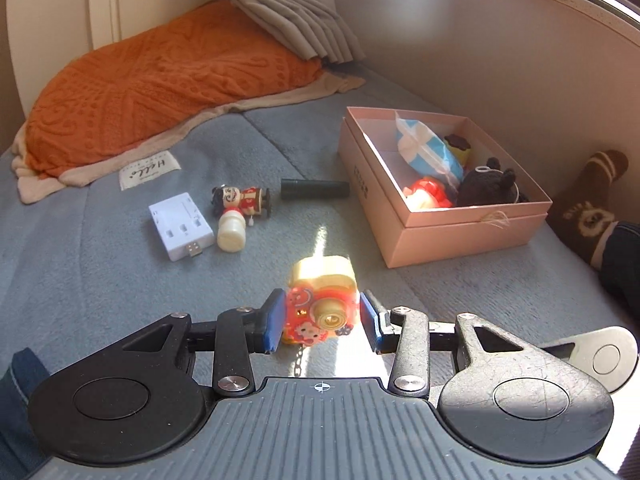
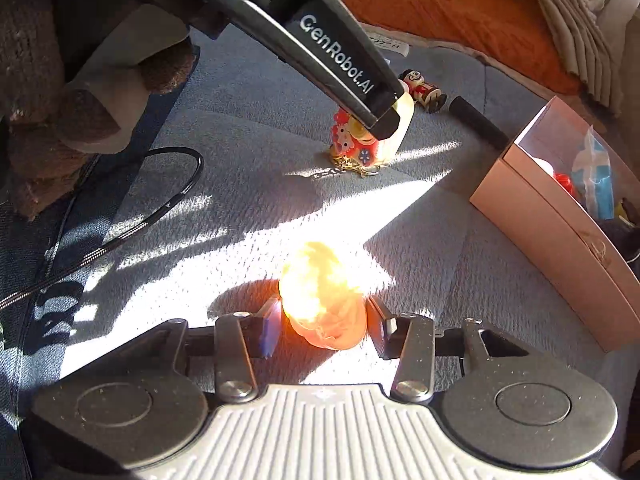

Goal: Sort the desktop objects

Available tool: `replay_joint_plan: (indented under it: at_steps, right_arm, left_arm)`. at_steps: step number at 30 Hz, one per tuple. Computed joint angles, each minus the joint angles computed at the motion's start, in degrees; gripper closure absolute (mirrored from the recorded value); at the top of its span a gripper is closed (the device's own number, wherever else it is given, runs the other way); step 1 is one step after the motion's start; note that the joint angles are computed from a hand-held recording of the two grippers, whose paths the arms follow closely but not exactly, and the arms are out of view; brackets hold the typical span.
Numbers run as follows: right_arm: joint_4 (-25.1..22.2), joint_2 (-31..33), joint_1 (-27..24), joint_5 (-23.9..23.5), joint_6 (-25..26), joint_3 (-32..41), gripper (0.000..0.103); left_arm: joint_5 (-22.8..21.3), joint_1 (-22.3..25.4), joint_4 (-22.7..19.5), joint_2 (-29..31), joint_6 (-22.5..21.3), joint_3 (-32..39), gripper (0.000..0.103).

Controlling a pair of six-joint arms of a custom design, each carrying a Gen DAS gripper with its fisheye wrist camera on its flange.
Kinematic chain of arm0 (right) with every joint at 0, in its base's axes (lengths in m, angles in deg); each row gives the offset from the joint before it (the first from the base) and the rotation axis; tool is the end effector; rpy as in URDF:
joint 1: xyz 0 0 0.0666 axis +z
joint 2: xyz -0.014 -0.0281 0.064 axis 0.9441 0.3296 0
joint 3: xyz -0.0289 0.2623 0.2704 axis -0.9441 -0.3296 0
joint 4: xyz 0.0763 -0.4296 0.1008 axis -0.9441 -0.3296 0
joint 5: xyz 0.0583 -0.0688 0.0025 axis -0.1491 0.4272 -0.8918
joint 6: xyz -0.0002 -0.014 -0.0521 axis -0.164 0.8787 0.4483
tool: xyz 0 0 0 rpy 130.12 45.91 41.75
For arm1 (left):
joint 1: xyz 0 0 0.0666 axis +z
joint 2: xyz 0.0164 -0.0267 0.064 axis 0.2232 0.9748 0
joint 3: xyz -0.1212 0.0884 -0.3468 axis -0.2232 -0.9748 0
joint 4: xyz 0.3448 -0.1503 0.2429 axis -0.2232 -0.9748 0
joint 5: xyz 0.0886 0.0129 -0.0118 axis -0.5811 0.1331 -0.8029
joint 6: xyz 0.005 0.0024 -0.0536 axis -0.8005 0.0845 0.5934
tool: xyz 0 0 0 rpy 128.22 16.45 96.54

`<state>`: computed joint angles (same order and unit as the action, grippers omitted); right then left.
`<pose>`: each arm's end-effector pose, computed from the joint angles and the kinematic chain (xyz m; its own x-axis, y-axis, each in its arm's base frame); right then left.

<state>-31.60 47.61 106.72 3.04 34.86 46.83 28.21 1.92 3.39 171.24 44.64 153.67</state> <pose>0.4379 0.3089 0.5040 -0.7411 -0.4196 -0.5241 -0.4294 0.8963 -0.1105 0.5850 -0.1279 0.5314 -0.5649 0.4414 -0.6972 0.6569 0.7519 -0.0562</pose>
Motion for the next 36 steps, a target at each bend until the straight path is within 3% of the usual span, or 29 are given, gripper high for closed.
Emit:
replay_joint_plan:
  at_steps: [2,4,7,10,15,20,23,26,28,33,36]
  right_arm:
    - [-2.6,-1.7,-0.3,0.0,-0.1,-0.4,0.059]
    - [-6.1,-3.6,-1.3,-3.1,-0.5,-0.7,0.059]
    - [-9.6,-6.5,-2.0,-4.8,-1.6,-2.3,0.059]
    - [-9.8,-7.9,-1.0,-0.2,-1.0,-3.9,0.058]
    - [-6.3,-8.5,0.1,9.3,1.4,-5.9,0.053]
    - [-4.9,-9.2,-1.3,13.0,-0.1,-6.4,0.040]
    - [-6.9,-9.4,-2.3,8.4,-2.5,-5.0,0.034]
    - [-9.2,-9.5,-2.1,2.0,-3.1,-4.2,0.020]
    - [-10.9,-9.4,-0.9,0.6,-1.9,-4.2,0.016]
    - [-13.2,-8.3,2.2,7.7,2.2,-6.4,0.016]
    - [-11.9,-8.4,3.1,17.2,2.5,-8.0,0.016]
  left_arm:
    - [-0.5,-0.4,-0.6,-1.6,-2.2,-2.1,0.058]
    - [-0.2,-1.0,-3.1,-2.2,-4.9,-2.9,0.058]
    - [0.4,-2.1,-5.0,-3.0,-5.5,-4.8,0.054]
    - [-0.4,-3.2,-2.8,-4.2,-4.3,-7.4,0.049]
    - [0.3,-3.6,-2.1,-5.2,-2.8,-8.6,0.035]
    - [-2.0,-4.1,0.0,-5.2,-0.9,-9.3,0.021]
    - [-3.0,-4.2,-0.1,-4.9,-0.4,-9.4,0.016]
    - [-1.4,-3.8,-0.8,-4.8,-0.3,-9.1,0.009]
    - [-1.6,-3.7,-0.5,-4.8,0.0,-9.3,0.009]
    - [-2.8,-3.6,-0.5,-4.6,1.2,-9.1,0.008]
    - [-3.0,-3.4,-1.2,-4.5,1.6,-8.8,0.007]
